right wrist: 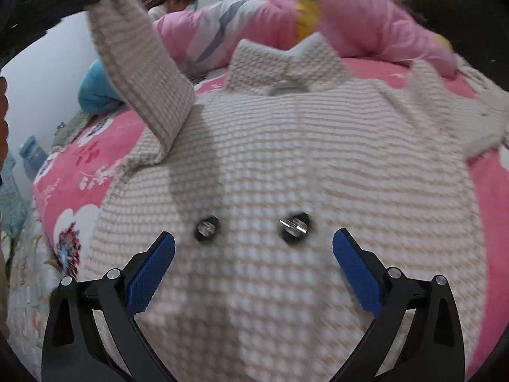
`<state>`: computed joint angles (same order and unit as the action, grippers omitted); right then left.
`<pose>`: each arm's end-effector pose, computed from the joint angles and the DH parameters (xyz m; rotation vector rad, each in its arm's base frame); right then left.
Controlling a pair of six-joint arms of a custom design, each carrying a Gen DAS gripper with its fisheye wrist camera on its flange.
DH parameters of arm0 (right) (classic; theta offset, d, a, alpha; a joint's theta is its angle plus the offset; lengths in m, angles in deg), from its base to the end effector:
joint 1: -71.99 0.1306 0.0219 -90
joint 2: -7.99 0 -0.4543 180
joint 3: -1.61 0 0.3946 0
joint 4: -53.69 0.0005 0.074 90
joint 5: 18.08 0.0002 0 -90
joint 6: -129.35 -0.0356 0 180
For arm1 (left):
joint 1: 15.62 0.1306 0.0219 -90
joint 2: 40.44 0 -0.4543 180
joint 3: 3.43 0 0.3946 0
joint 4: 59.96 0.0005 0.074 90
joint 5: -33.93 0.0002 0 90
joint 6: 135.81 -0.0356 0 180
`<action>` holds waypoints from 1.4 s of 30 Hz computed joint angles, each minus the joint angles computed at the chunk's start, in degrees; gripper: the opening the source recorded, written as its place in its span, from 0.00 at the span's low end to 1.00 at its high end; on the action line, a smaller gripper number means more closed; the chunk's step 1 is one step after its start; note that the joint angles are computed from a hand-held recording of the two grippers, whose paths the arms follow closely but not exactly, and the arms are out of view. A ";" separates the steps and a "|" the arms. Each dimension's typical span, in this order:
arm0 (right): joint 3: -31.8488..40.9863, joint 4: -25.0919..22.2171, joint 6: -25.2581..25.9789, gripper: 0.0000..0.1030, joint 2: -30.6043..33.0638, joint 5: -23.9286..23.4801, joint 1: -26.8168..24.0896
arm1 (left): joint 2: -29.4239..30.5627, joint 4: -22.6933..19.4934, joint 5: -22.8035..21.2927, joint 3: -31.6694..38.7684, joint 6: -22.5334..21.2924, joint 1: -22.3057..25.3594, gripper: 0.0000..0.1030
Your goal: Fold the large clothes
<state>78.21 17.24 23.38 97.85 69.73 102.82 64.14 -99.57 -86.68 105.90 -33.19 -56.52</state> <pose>0.4079 0.2445 0.4107 -0.3380 2.4576 0.4049 0.4766 -0.3895 0.5430 0.2183 2.0737 0.0191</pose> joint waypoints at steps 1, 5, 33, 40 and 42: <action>-0.56 -0.24 0.24 0.94 -0.20 -0.17 -0.41 | 1.27 -0.84 1.51 0.25 1.07 -0.68 0.13; -2.75 -1.09 1.04 0.94 0.00 -2.44 -2.13 | 4.34 -1.05 7.55 -2.22 7.21 -1.05 0.26; -3.10 -4.01 4.29 0.94 -3.61 -9.91 -6.16 | -3.01 -6.40 7.68 -18.92 22.93 6.49 0.75; 3.02 -4.68 -0.26 0.94 -0.98 -21.06 -14.63 | -0.63 -9.50 4.28 -18.43 20.94 8.11 0.75; 5.40 -4.67 -2.41 0.94 1.56 -22.09 -16.60 | 0.05 -10.14 3.96 -18.44 21.47 8.57 0.75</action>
